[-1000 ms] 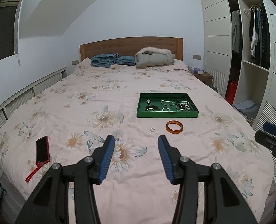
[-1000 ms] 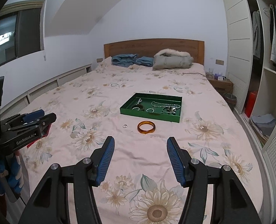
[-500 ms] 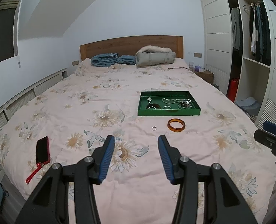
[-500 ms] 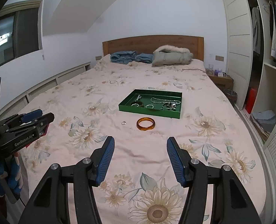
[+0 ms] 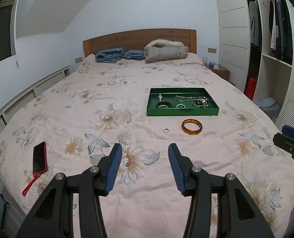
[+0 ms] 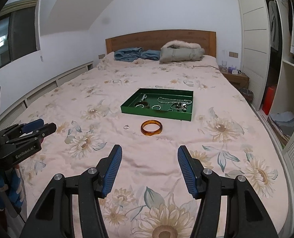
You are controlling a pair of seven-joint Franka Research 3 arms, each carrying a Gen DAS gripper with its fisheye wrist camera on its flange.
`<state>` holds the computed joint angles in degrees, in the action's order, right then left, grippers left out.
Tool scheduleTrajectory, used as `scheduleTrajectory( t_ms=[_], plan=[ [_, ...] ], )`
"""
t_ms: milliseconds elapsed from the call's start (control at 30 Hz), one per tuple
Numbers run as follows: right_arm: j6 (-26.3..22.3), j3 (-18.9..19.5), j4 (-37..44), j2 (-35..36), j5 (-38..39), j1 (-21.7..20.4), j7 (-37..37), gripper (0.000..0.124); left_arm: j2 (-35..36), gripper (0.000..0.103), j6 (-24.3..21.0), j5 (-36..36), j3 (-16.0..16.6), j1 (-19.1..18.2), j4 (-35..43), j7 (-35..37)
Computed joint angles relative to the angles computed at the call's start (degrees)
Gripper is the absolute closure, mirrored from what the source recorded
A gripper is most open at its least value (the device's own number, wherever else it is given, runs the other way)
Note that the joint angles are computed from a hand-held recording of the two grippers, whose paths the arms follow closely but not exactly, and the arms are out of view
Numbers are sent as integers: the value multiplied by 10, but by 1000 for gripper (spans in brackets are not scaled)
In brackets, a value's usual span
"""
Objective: Organize jewelry
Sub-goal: 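Move both tools back toward the small silver ring and amber bangle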
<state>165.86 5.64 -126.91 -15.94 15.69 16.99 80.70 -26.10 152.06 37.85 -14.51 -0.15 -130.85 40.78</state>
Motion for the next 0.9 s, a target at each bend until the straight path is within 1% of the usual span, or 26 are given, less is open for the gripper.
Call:
scheduleTrajectory(
  t_ms=[167, 333, 533, 733, 900],
  plan=[
    [-2, -2, 27, 28, 1, 2, -3, 66, 21, 57, 4, 8, 2, 7, 12, -3],
    [-4, -5, 55, 56, 4, 4, -9, 66, 44, 57, 11, 33, 1, 19, 27, -20],
    [-9, -6, 92, 88, -2, 0, -10, 66, 79, 57, 5, 63, 3, 25, 59, -39],
    [-9, -8, 146, 125, -19, -5, -5, 66, 127, 57, -10, 111, 8, 26, 119, -49],
    [-7, -13, 206, 165, -28, -8, -1, 66, 165, 57, -25, 151, 20, 20, 174, -68]
  ],
)
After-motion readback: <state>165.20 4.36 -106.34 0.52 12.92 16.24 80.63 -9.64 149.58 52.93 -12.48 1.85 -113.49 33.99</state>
